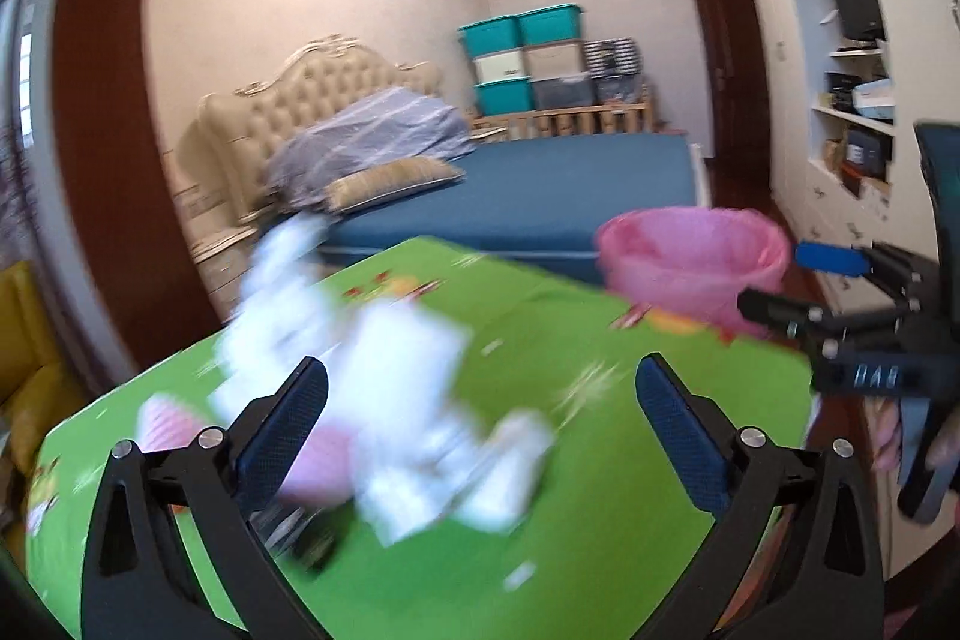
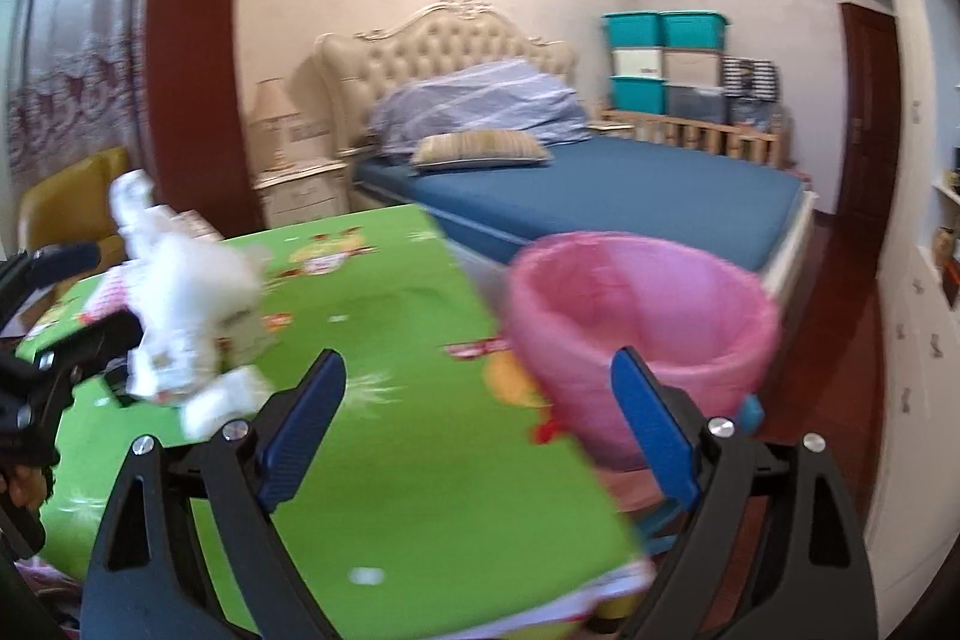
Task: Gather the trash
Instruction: 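Move both open tools back over the trash on the table, then grasp a crumpled white tissue with the right tool while the left tool grasps a white paper packet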
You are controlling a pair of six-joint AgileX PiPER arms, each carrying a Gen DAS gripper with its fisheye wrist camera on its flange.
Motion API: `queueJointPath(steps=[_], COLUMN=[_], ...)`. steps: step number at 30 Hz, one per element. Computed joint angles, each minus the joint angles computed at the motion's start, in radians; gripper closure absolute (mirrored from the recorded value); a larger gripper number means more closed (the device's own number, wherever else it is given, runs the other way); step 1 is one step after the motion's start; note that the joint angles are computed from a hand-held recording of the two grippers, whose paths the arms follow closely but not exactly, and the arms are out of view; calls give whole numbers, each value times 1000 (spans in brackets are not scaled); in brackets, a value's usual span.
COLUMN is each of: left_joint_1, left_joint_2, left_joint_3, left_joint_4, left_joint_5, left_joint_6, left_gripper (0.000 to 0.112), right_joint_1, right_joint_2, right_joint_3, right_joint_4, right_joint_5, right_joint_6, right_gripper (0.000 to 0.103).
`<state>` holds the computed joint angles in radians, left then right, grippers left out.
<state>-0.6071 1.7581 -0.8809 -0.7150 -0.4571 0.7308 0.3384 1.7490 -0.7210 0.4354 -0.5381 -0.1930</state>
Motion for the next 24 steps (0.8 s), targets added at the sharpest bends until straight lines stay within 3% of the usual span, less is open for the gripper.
queueJointPath(steps=[5, 9, 12, 17, 20, 22, 24], left_joint_1=[176, 336, 405, 460, 436, 406, 408], left_joint_2=[-136, -157, -158, -144, -123, -135, -130], left_joint_3=[257, 367, 403, 440, 385, 367, 347], left_joint_4=[135, 206, 275, 341, 298, 241, 231], left_joint_5=[-28, -57, -77, -130, -87, -54, -26], left_joint_6=[-199, -309, -382, -419, -390, -358, -355], left_gripper=[16, 16, 16, 16, 16, 16, 16], right_joint_1=[146, 199, 243, 282, 303, 310, 290], right_joint_2=[88, 154, 194, 240, 277, 299, 327], right_joint_3=[-118, -216, -277, -359, -436, -480, -538], right_joint_4=[159, 238, 384, 548, 659, 747, 822], right_joint_5=[57, 137, 162, 168, 158, 141, 186], right_joint_6=[-166, -237, -377, -527, -652, -748, -823], right_gripper=[16, 16, 16, 16, 18, 28, 35])
